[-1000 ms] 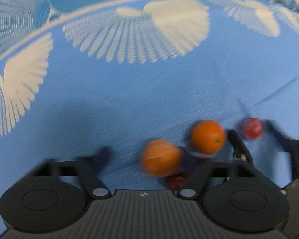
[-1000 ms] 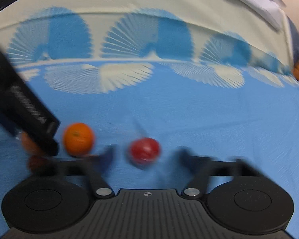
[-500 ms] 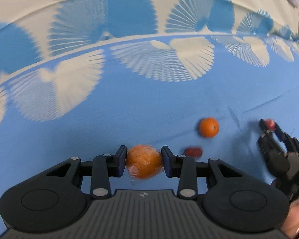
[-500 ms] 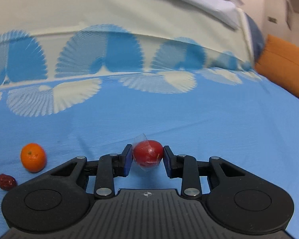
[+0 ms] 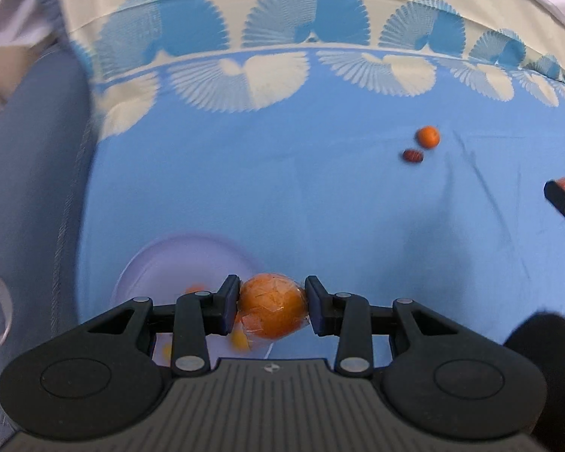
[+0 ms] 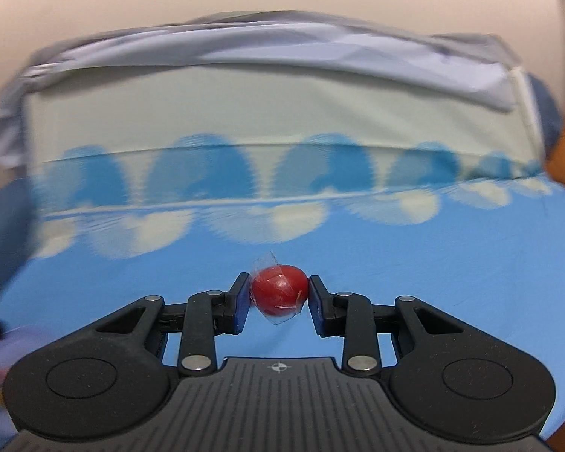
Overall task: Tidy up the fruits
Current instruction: 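Carry the wrapped orange and red apple to the lavender plate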
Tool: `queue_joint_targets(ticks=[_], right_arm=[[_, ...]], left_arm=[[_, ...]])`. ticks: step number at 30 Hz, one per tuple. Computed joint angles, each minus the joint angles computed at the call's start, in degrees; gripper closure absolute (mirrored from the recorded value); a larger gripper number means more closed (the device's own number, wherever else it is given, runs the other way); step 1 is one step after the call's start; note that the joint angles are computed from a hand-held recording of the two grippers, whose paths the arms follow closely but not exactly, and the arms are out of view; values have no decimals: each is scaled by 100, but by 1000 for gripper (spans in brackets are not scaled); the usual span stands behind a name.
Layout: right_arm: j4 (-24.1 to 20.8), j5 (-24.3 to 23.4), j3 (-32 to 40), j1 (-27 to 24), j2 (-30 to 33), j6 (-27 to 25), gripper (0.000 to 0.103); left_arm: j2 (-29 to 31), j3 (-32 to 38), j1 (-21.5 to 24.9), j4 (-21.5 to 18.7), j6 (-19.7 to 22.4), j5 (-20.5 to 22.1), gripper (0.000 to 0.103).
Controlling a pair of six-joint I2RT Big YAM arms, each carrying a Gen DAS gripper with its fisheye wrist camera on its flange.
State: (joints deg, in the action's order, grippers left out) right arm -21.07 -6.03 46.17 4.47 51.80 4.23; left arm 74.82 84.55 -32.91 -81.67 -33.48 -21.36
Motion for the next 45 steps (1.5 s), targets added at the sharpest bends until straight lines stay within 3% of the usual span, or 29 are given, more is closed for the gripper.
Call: queue_joint_targets(ticks=[6,13,19,31,45], right_arm=[[-1557,-489,-32,843,-1062,147,69],[-2413,277,-97,2353,-1754,95,69],[-2512,1060,-76,3267,-2076,-59,69],[-2626,1574,35,3706,-2091,-85,69],[-2702,1555,108,3727,-1873,-125,69]], left_arm=[[-1050,-728,-629,-612,-802,-348,62],[-1804,-1285,-1531,-1135,-1953,-767,62],[-2169,-1484,-2004,-1344,-2621,-947,62],[-2396,-1544,-2129,-1287,-2721,-1091,62],[-2482,-1708,-1867,-1069,-2520,-870,62]])
